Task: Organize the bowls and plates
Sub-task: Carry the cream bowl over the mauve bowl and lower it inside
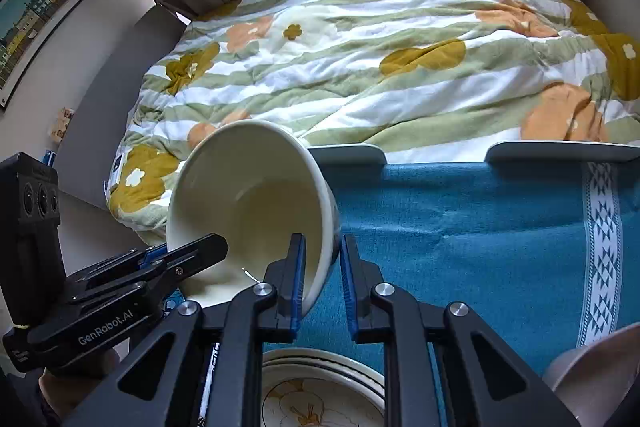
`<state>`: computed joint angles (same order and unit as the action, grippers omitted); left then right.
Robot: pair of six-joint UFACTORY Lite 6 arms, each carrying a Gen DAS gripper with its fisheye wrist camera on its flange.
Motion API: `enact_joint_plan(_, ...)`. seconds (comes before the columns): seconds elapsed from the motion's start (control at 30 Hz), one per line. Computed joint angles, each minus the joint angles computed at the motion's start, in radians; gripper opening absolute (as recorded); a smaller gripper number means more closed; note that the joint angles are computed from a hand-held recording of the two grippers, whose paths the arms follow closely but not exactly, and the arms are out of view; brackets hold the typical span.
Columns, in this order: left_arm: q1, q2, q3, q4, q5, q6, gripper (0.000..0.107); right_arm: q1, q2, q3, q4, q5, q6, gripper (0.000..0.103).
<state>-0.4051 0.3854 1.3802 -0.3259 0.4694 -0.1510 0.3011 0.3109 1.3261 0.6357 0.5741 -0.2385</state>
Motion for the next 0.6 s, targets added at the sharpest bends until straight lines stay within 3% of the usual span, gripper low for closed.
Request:
enact_joint_plan(0.17, -0.175, -0.058, 0.056, 0.285, 0.049, -0.343, 0.018, -0.092, -0.222, -0.15, 0.019, 0.046, -0.06, 0.016)
enact_joint_plan(0.3, -0.346, -0.038, 0.121, 0.478, 0.075, -0.653, 0.018, -0.237, -0.394, -0.266, 0.041, 0.147, -0.181, 0.016)
enact_joint_plan(0.43, -0.509, 0.07, 0.247, 0.578, 0.109, -0.882, 0.018, -0.472, -0.517, -0.35, 0.055, 0.299, -0.358, 0.016)
enact_joint_plan(0.6, -0.65, 0.281, 0.49, 0.6, 0.157, -1.017, 0.018, -0.791, -0.544, -0.395, 0.035, 0.462, -0.6, 0.016)
